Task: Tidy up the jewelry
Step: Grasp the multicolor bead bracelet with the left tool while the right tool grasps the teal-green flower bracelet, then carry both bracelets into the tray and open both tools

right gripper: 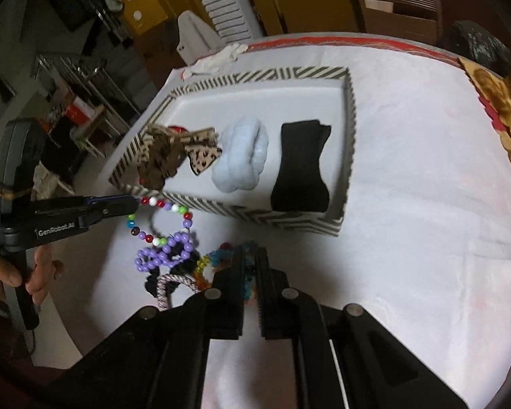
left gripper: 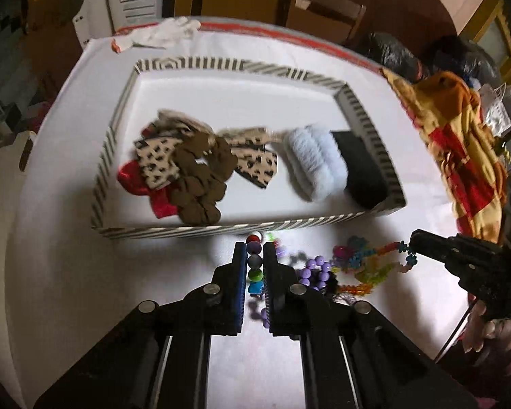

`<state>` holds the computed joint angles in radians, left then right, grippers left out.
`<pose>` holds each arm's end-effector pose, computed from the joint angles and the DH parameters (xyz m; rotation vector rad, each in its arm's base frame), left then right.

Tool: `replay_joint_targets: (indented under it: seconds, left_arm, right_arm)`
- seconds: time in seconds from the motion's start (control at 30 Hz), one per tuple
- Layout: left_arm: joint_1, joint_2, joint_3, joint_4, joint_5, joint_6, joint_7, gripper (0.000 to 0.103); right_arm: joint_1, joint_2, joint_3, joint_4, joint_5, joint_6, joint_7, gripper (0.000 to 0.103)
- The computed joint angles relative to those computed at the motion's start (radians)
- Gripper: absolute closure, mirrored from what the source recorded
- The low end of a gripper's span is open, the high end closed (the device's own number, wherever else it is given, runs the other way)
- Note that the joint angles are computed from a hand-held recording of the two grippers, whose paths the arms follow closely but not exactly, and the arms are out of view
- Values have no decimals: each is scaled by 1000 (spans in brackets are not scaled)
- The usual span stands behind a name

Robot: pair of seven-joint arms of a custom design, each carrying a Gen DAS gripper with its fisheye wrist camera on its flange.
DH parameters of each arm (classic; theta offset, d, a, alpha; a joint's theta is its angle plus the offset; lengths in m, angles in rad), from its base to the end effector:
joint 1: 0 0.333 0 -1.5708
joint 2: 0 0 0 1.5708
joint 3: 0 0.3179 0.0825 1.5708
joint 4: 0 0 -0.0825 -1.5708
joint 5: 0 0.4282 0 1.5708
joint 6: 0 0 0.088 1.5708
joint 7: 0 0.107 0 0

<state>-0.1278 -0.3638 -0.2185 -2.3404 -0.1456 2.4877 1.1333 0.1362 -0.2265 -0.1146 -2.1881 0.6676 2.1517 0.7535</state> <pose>0.4877 -0.1822 0.5113 -2.2226 1.8584 -0.7117 0.5459 0.0347 0.4940 -2.1643 1.2616 0.0894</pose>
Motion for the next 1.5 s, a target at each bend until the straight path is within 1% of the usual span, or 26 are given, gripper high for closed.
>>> replay_joint_targets:
  seconds: [0.07,0.1,0.2,0.47,0.73,1.07,1.37,1.5]
  left_arm:
    - [0,-33,1,-13,4,-2,1,102]
    - [6,-23,-11,2,17,1,-13,102]
    - [2,-37,-5,13,16,3,-8,102]
    - [17,-57,-20,41,57,-5,-19,102]
    - [42,-40,-36,84,117,-6,-51,102]
    - [66,60,-54,190,252,-24,-124,102]
    - [59,190,-27,313,346,-43,-162,102]
    - [49,253,-7,374,374,-54,-171,102]
  right_arm:
    - [-5,-5,-13,10,30,-28,8,97]
    - [-7,-10,-15,12,39,-33,9,97]
    - [-6,-32,-18,12,63,-40,13,97]
    - [9,-95,-32,13,87,-9,11,97]
    - [26,-90,-40,60,84,4,12,97]
    - [35,-16,-16,160,76,29,22,97]
    - [18,123,34,307,56,48,51,97]
    - [6,187,60,372,41,56,64,97]
